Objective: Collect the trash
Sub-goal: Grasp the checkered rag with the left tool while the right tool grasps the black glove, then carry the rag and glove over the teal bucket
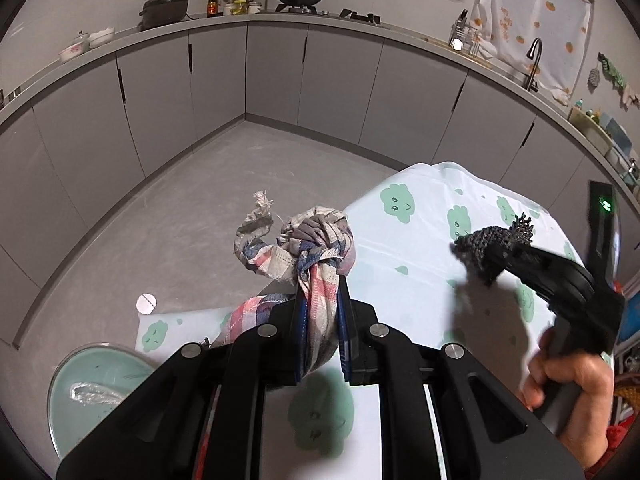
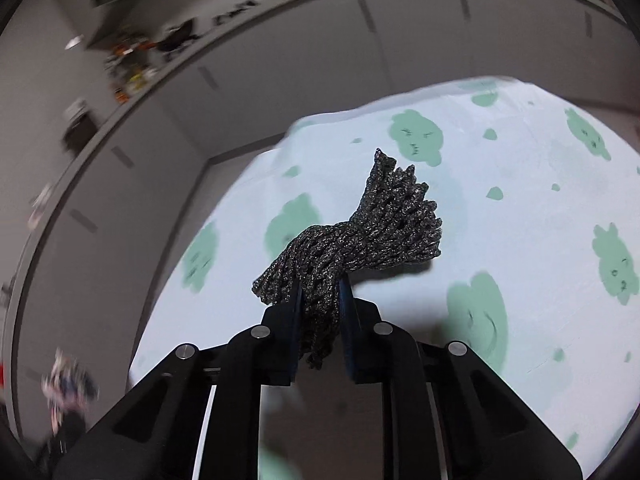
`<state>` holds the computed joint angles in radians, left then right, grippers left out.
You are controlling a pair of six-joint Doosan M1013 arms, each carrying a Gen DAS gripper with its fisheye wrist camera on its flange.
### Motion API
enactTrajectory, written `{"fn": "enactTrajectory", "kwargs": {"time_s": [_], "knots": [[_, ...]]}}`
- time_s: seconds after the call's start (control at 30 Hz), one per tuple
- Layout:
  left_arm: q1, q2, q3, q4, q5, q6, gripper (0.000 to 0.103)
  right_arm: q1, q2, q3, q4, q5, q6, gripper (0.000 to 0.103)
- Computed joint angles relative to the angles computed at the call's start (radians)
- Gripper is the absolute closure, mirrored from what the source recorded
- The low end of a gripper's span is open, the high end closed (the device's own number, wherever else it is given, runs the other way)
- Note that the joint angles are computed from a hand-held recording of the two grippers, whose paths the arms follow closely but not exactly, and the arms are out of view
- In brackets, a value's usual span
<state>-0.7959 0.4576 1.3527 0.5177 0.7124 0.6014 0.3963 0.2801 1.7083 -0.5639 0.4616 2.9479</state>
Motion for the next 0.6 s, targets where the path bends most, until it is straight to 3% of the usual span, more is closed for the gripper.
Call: {"fn": "enactTrajectory", "kwargs": {"time_s": [0.1,0.27,0.6], "knots": [[-0.008,-0.023,0.03,0.022,-0.004,-0.02,0.09,0.026,-0.054,0.05,-0.023,-0.056,-0.062,0.085],[-0.026,-0.077,0.099,0.079,0.013,-0.092,0.09,0.102,-0.104,0.072,-0.101,-0.057,-0.152,0.085],[-0.047,-0.189,0.244,0.198,0.096,-0.253,0.09,0.208,-0.13,0.073,0.11,-0.09,-0.5,0.085]]}}
